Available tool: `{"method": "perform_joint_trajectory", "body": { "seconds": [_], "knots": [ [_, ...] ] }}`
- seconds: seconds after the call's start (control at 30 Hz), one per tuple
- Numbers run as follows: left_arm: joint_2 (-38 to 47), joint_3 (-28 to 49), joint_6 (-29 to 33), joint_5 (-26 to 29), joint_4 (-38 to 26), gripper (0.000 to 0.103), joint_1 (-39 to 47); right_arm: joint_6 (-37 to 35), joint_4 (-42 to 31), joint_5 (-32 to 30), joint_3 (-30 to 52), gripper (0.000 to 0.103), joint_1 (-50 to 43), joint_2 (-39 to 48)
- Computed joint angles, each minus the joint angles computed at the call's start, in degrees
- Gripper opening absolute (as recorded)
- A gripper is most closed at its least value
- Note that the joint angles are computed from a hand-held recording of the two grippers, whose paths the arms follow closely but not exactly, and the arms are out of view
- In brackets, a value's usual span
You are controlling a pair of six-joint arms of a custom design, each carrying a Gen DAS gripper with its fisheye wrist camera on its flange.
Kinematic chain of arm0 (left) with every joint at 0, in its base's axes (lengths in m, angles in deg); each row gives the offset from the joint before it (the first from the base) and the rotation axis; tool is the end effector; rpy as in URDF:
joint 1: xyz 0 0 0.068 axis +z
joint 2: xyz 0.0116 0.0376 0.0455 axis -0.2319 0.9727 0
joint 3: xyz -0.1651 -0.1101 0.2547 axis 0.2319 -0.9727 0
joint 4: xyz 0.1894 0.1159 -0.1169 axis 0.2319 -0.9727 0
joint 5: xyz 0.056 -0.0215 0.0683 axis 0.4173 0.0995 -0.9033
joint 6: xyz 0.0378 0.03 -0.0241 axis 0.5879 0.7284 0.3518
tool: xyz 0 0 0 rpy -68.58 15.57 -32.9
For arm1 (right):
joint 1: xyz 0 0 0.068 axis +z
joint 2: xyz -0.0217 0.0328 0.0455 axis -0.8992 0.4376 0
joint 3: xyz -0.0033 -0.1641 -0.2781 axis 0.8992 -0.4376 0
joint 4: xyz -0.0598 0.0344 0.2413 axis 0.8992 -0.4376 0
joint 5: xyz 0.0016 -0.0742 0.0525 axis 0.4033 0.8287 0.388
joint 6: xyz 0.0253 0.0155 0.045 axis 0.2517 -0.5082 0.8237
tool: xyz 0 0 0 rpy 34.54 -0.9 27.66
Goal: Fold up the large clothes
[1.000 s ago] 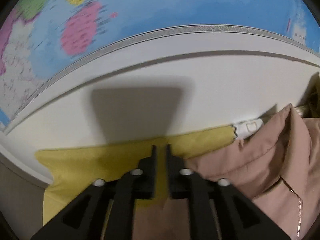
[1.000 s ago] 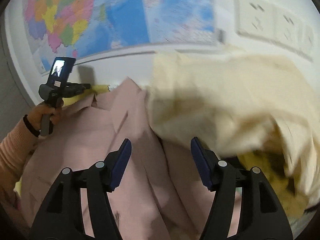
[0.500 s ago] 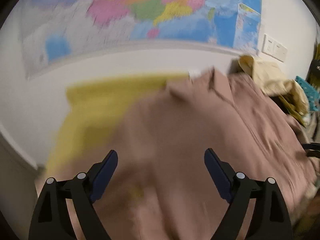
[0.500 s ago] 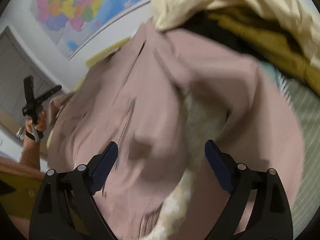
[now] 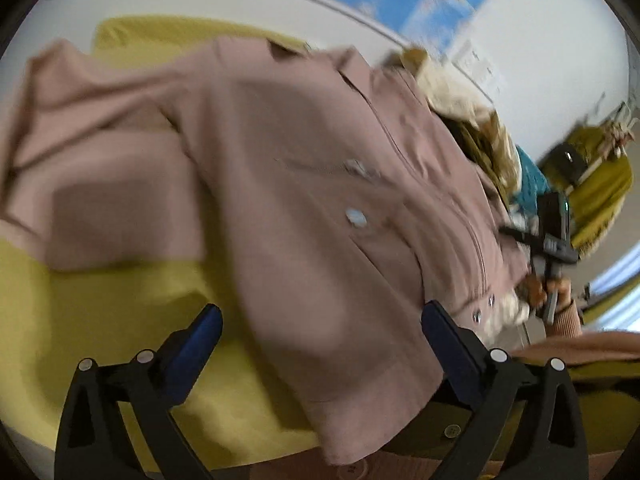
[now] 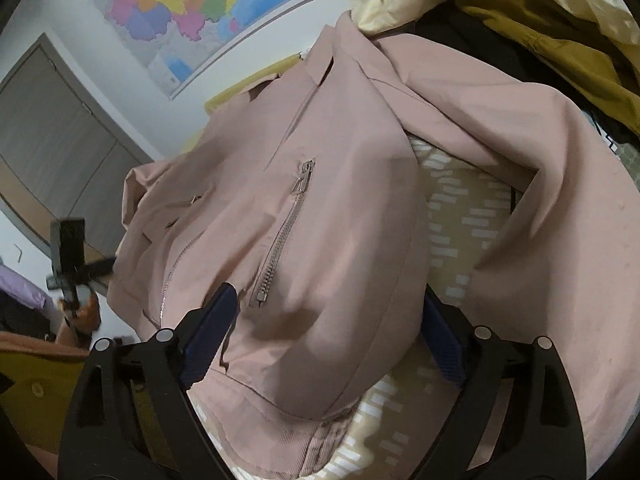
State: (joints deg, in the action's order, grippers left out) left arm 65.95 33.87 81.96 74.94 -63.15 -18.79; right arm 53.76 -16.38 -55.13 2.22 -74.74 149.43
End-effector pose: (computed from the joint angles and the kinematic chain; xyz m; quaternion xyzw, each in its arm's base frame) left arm 0.3248 -0.0536 0.0810 0.2913 0.8801 -0.3063 0.2164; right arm 0.1997 -0.0205 0.1417 0.1000 0.9113 0.2358 0.3224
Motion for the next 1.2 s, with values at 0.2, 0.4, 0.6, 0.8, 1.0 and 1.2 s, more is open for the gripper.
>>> {"method": "perform_joint_trajectory", "body": {
  "seconds": [0.2, 0.4, 0.6, 0.8, 1.0, 1.2],
  "knots": [
    [1.81, -2.40, -9.63, -4.82, 12.02, 0.008, -5.30, 5.65, 4.66, -7.19, -2.07, 0.005, -2.54, 2.37],
    [-2.46, 1.33, -16.58, -1.17, 6.75, 0.003, -2.35, 12.91, 4.60, -16.79, -5.45, 0.004, -6.38, -10.99],
    [-8.56, 1.70, -14.55, 0.91, 1.17, 0.003, 2.85, 15.99, -13.36, -14.85, -3.01, 0.003, -3.36, -35.33],
    [-0.99, 5.69, -10.07, -9.19, -1.58, 0.007, 1.69, 18.08, -7.94, -6.81, -7.83, 0.003, 4.84, -27.15],
    [-3.84, 2.80, -9.71, -16.59, 5.54, 0.049, 0.36, 15.56, -7.67, 0.29, -7.71, 0.023, 6.88, -15.69],
    [-13.01, -0.99, -10.40, -14.49, 12.11, 0.068, -0.30, 8.04, -25.84, 8.46, -1.86, 0.068, -1.56, -32.03]
  ]
}}
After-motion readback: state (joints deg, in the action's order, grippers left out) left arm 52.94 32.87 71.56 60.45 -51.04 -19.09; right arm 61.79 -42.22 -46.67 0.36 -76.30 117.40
